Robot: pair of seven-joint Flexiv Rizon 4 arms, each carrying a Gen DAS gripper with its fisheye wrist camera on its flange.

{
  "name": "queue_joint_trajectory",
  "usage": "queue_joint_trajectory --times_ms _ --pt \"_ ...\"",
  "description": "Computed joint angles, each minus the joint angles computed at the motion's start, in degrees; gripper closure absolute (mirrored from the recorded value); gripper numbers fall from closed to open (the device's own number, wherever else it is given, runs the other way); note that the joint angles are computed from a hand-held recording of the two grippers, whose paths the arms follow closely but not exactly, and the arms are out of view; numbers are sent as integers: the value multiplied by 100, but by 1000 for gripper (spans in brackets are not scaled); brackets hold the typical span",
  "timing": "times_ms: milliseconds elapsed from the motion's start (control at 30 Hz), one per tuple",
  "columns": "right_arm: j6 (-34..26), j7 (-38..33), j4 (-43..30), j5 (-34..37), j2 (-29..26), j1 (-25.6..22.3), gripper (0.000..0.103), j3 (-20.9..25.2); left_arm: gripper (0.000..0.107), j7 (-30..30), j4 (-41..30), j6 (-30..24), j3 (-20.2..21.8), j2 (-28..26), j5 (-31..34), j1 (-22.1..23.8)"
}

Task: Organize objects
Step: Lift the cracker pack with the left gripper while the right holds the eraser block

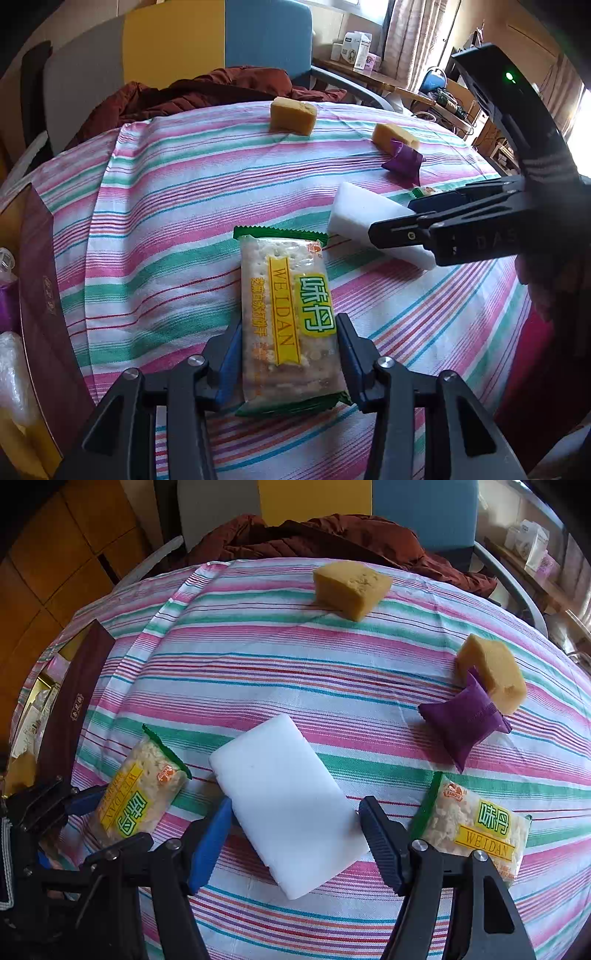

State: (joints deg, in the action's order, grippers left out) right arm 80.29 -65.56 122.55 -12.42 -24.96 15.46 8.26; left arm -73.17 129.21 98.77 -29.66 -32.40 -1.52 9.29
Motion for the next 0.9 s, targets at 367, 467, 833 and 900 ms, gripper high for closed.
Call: queue_joint_trajectory --times_ms 367,467,833,900 --pt "-114 -63 -55 -68 -46 15 17 -5 58 -214 -9 480 430 -94 294 -358" --pt "-151 -35 -58 -141 -53 91 17 -85 58 -268 -23 498 468 -103 344 -385" --pt "-186 166 -30 -352 -40 197 16 -257 59 -343 -42 471 588 -63 411 -487" --pt "-147 147 -26 -340 -46 153 17 -226 59 -345 -27 482 579 -59 413 -474"
